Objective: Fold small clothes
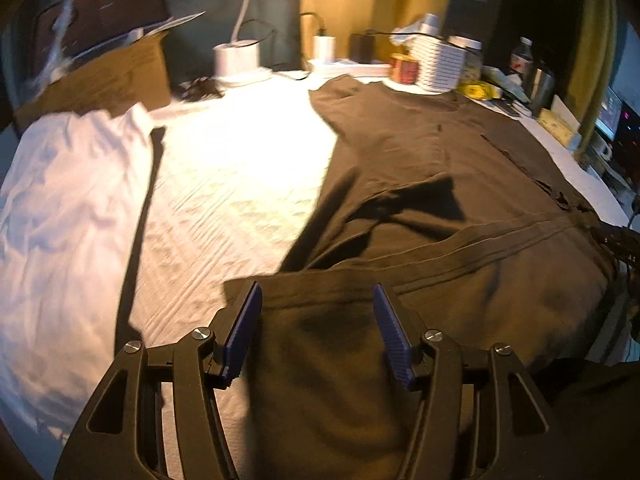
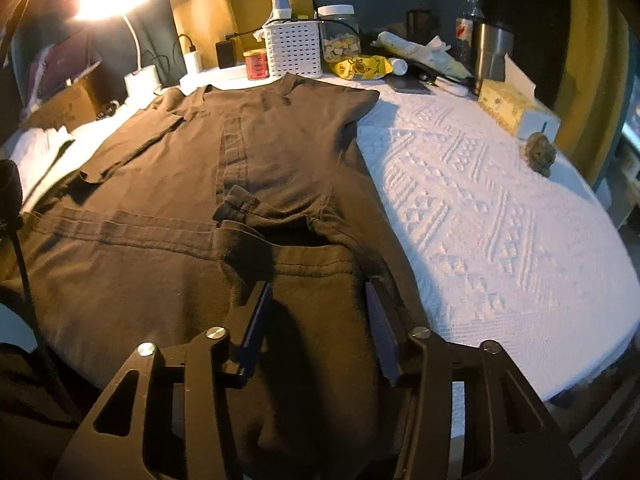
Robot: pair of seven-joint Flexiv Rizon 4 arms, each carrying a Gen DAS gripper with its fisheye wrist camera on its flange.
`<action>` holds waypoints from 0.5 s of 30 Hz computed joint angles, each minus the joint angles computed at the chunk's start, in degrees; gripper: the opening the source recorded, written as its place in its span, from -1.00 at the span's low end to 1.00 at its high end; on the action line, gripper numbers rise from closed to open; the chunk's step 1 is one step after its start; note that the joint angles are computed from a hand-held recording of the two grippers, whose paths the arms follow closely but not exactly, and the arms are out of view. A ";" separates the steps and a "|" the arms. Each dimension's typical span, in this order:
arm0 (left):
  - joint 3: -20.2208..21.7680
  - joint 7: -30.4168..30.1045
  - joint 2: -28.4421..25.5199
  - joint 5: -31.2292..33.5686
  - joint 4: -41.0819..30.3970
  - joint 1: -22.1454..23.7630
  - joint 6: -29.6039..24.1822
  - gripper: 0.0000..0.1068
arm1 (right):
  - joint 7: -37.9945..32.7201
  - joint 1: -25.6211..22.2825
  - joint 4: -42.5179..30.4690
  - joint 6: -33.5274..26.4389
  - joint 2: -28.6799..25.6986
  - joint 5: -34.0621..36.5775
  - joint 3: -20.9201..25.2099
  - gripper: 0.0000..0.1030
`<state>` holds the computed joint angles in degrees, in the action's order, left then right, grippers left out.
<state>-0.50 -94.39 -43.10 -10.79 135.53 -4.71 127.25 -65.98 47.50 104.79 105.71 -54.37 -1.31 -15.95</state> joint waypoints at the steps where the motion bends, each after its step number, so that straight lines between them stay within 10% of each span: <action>1: -0.04 -0.24 -0.11 0.12 0.28 0.34 0.05 0.08 | 0.33 0.78 0.00 -0.47 0.03 0.41 -0.68 -0.57; 15: -0.29 -1.89 -2.77 3.40 1.31 4.02 4.80 -0.04 | -1.18 9.39 4.60 2.03 2.33 4.71 -7.72 -0.87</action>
<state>-0.79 -96.27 -45.87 -7.39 136.84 -0.69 132.05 -67.16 56.88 109.39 107.74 -52.04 3.40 -23.67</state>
